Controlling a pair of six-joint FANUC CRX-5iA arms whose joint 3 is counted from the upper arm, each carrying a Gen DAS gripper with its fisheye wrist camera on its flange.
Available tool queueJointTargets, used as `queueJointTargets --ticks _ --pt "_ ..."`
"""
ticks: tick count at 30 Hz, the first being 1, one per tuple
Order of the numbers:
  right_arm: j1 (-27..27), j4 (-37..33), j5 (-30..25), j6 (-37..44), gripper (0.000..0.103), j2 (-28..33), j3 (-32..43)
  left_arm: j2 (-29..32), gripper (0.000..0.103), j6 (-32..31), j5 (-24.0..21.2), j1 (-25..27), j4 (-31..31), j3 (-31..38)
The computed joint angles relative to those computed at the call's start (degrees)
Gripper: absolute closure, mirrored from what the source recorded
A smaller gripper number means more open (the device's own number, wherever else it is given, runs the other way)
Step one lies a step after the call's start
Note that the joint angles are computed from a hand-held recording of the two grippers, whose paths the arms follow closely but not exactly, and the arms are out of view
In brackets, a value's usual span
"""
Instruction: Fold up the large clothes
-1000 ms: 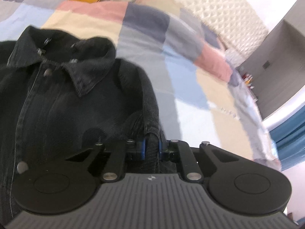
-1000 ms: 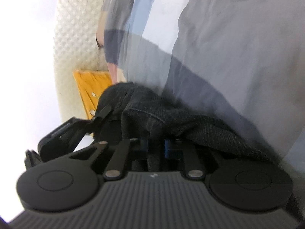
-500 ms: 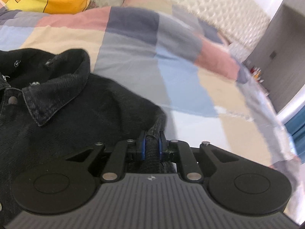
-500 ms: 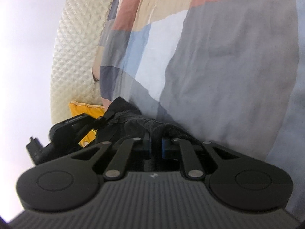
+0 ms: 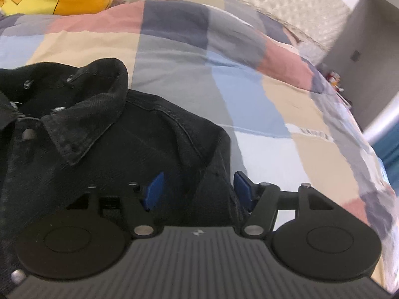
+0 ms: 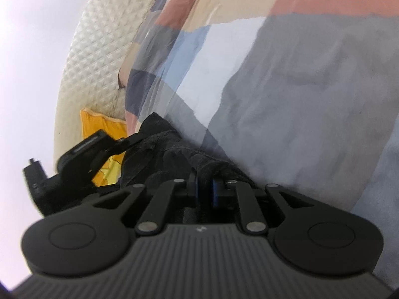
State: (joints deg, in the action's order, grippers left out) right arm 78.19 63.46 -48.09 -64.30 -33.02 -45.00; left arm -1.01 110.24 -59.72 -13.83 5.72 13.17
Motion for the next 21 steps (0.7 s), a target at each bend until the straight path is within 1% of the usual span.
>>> queueJointTargets --ticks 1,3,5,8,10,12,14,18,21 --pt "0.0 -0.6 0.0 1.6 0.084 0.1 0.5 -1.3 0.035 -0.4 -0.7 0.1 0.0 -0.5" --pt "0.7 -1.8 0.1 4.8 0.074 -0.5 1.0 -4.5 0.035 -1.6 -0.9 1.0 2.2 -2.9" --pt "1.2 -1.7 1.1 6.0 0.052 -1.1 1.0 -8.3 0.035 -2.7 -1.5 1.7 3.5 -5.3" --pt "3.8 -1.7 0.8 7.0 0.051 -1.5 1.4 -13.6 0.035 -3.4 -5.3 1.9 2.6 -7.1" --pt "6.4 -3.7 -0.4 9.4 0.051 -1.2 2.4 -16.9 0.035 -2.9 -9.1 1.7 1.7 -7.7" --pt "8.9 -5.5 -2.1 11.0 0.051 -1.0 3.5 -20.7 0.035 -2.4 -11.6 1.8 1.8 -9.4" --pt "11.3 -4.9 -3.1 9.7 0.051 -1.4 3.4 -25.0 0.035 -1.5 -13.9 1.8 1.4 -11.2" --pt "15.6 -5.5 -5.1 10.1 0.054 -1.6 4.6 -32.1 0.035 1.1 -18.2 -2.5 -3.3 -12.9" --pt "19.0 -5.4 -6.3 10.3 0.057 -1.4 5.3 -37.3 0.035 2.8 -21.3 -4.2 -4.1 -15.3"
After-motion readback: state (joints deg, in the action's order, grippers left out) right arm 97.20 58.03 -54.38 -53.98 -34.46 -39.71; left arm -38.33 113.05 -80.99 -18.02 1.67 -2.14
